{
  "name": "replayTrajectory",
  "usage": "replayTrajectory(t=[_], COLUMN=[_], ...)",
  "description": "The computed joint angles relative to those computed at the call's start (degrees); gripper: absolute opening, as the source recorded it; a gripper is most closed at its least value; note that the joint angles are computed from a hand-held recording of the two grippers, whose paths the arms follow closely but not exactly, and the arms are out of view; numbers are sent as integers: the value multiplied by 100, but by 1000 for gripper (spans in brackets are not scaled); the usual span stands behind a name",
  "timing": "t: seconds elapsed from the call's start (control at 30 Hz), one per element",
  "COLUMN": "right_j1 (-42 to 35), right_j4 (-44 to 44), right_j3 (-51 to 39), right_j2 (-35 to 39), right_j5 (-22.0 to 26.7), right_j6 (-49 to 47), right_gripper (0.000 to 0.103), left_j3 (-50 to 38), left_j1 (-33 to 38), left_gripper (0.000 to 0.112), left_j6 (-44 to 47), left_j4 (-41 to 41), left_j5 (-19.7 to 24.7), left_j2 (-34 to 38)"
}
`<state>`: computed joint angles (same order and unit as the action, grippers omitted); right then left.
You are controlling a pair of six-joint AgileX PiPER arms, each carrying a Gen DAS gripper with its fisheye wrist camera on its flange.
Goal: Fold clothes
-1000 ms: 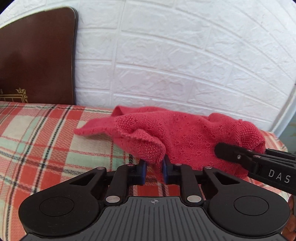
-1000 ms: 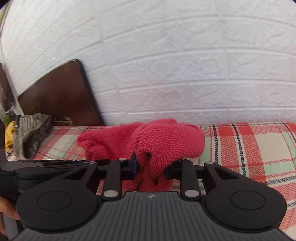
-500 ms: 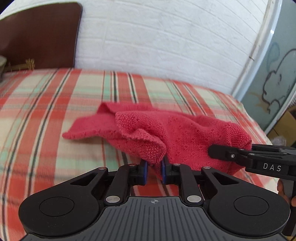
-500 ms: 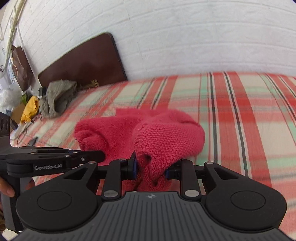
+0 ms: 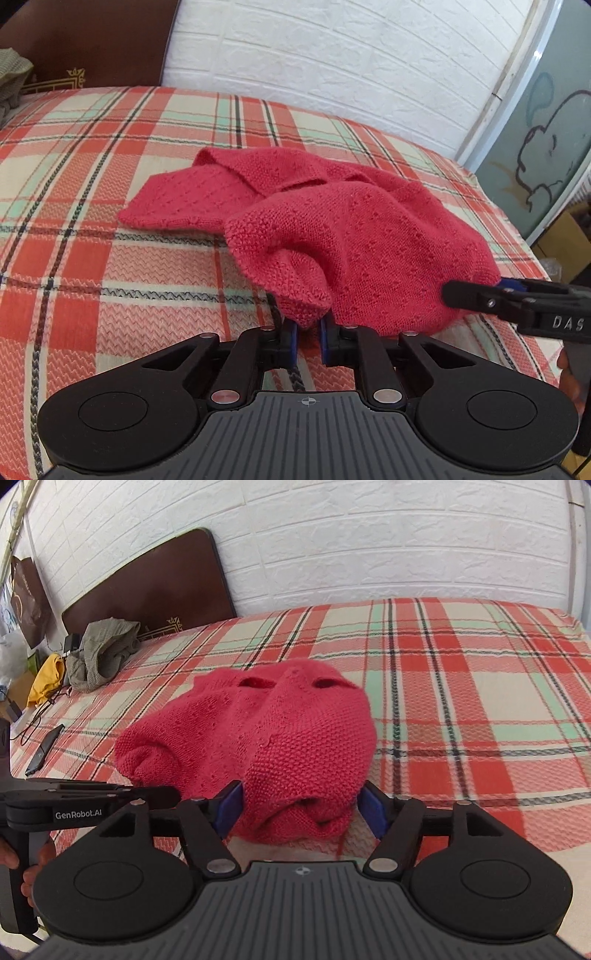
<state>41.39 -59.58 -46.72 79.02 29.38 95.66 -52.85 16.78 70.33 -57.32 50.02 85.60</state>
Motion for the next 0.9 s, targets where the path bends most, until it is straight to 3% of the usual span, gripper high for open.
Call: replayTrajectory(t=[0.13, 0.17, 0.33, 0.43, 0.5, 0.67, 0.8, 0.9], right_j1=[96, 113, 20, -107, -228, -281, -254, -314], right_j4=[-112, -196, -585, -599, -506, -154, -31, 173], right_j3=[-66, -92, -306, -560, -671, -748, -687, -688], right_j2=[-195, -232, -263, -2, 206, 564, 535, 459], right_j5=[512, 640, 802, 649, 427, 140, 119, 123], right_j6=[-37, -17, -168, -349, -454, -488, -504, -743], right_gripper=[78, 78, 78, 78, 78, 78, 78, 79], left_j3=[11, -50, -336, -504, -498, -721, -984, -1044], left_j1=[155, 227, 906, 1037, 669, -588, -1793, -2126], left_gripper=[24, 45, 46, 62, 80, 81, 81, 81], left_j6=[-44, -199, -226, -294, -285, 112, -12, -313], left_j4=[167, 259, -124, -555, -787, -984, 434, 1115], left_j5=[30, 104, 707, 748, 191, -1226, -2285, -2525], left_j2=[-136, -169, -514, -652, -695, -325, 128, 444])
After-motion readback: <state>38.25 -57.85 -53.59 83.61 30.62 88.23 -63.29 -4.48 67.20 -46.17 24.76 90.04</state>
